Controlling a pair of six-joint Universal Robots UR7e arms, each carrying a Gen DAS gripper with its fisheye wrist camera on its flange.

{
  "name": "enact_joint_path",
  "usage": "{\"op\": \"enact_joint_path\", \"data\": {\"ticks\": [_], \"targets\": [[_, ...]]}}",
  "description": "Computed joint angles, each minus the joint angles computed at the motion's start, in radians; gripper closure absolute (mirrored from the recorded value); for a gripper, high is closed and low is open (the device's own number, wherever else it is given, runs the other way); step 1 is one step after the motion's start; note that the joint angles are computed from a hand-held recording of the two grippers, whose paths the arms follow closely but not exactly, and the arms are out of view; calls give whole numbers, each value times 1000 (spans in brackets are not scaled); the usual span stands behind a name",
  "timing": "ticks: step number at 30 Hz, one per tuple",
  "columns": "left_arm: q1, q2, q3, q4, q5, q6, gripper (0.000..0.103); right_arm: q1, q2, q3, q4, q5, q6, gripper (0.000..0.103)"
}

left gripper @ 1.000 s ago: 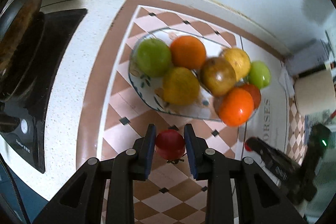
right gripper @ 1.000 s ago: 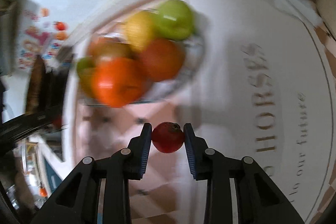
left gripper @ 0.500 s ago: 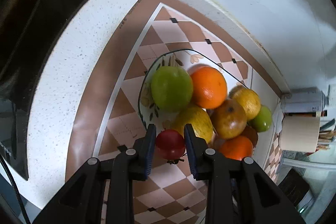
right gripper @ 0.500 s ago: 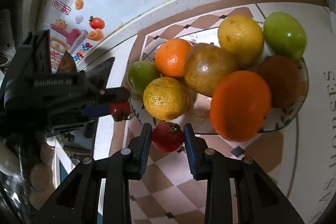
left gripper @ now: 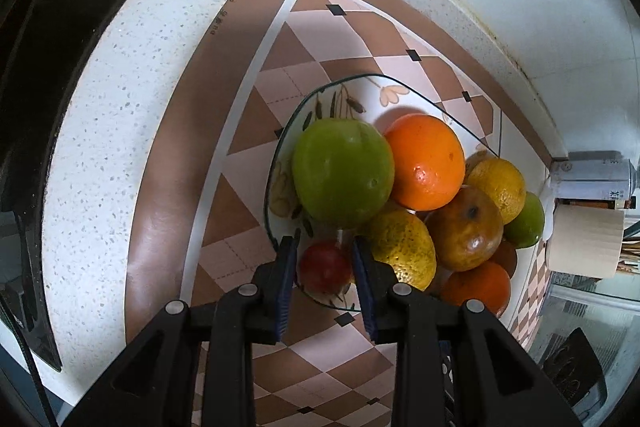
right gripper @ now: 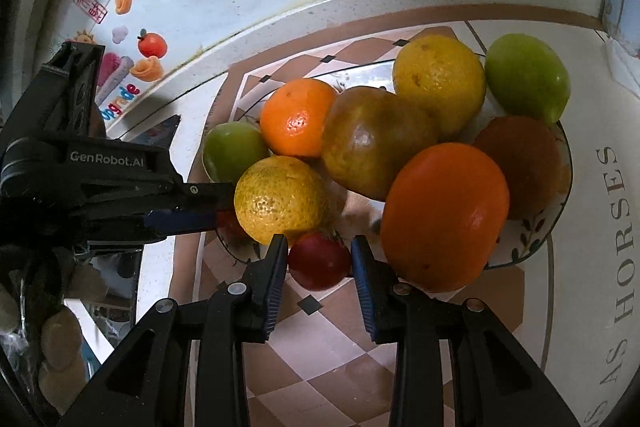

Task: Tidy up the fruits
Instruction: 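Lower both cherry tomatoes into the plate and open both tools, then withdraw both tools from the plate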

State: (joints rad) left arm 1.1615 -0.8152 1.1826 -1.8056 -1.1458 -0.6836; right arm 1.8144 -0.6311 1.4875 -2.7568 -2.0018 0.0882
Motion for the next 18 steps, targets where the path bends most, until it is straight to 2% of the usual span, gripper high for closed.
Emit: {"op": "enact_joint_path", "data": {"ticks": [2,4,6,8,10,12,14,18], "targets": [[-4,5,-13,22,11,10,76,1,-6,0,14,-1,21,62],[-10,3,-13,33,28,17,75,6,-21,11,26,0,42,48],[-20,-11,-1,37,51,30,70,16,-44,30,31,-3,58,43],[-33,-34,24,34,83,43,54,29,-73,55,33,-20,68,32],[-54,-72,70,21,131,59,42,47,-100,78,33,-62,83,15],[-80,-111,120,18,192,72,36,70,-124,94,47,-136,89,10],[-101,-137,156,32,235,80,13,85,-144,103,84,-190,111,10],[-149,-204,250,18,309,84,10,119,-184,141,96,-308,134,6]]}}
